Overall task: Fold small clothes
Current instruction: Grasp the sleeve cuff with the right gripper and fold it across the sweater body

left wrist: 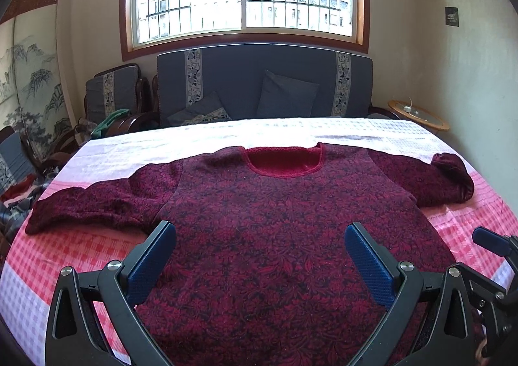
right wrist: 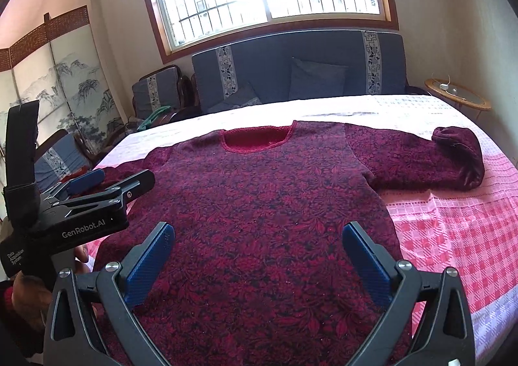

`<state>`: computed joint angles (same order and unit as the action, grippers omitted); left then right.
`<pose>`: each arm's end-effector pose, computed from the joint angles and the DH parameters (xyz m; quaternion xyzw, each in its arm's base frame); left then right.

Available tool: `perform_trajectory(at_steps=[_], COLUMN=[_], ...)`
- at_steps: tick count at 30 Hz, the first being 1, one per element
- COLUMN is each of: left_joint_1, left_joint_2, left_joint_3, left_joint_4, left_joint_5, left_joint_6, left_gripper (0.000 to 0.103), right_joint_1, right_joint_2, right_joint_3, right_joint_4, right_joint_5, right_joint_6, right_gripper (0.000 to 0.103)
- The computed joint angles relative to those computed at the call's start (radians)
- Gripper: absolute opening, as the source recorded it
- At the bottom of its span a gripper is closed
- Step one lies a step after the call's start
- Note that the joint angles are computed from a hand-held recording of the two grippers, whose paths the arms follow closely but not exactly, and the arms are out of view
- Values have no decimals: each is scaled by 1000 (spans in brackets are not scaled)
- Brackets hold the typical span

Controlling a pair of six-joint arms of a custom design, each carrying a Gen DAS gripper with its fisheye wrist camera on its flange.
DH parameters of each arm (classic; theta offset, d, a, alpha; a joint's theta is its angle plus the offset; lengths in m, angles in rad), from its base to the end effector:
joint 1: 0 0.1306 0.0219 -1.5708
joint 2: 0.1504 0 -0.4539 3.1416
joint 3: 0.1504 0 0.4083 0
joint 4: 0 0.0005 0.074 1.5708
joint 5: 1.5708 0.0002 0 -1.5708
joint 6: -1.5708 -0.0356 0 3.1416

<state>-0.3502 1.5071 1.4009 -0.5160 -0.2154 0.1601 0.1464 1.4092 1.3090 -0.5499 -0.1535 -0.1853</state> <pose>0.5242 -0.1839 0.4760 0.0351 0.8851 -0.0221 0.4635 0.5037 0.0793 0.4774 -0.0167 0.8938 0.1409 0.4255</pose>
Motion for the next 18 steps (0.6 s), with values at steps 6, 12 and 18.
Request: perform_trajectory(at_steps=[6,12,18], left_joint_1=[-3,28,62], left_joint_2=[73,104,128], left_joint_3=[67,26,-10], left_joint_4=[-12,70,90], left_joint_5=[-20,9,67], left_joint_6=[-7,5,95], left_gripper=[103,103,103], right_joint_1=[-81,-271,-457], right_joint_2=[57,108,217], right_joint_3=[46,50,102], right_joint_4=[-8,47,129], right_joint_5=[-37,-234,-445], right_joint_6=[-21,-209,-512], right_gripper=[103,93,72])
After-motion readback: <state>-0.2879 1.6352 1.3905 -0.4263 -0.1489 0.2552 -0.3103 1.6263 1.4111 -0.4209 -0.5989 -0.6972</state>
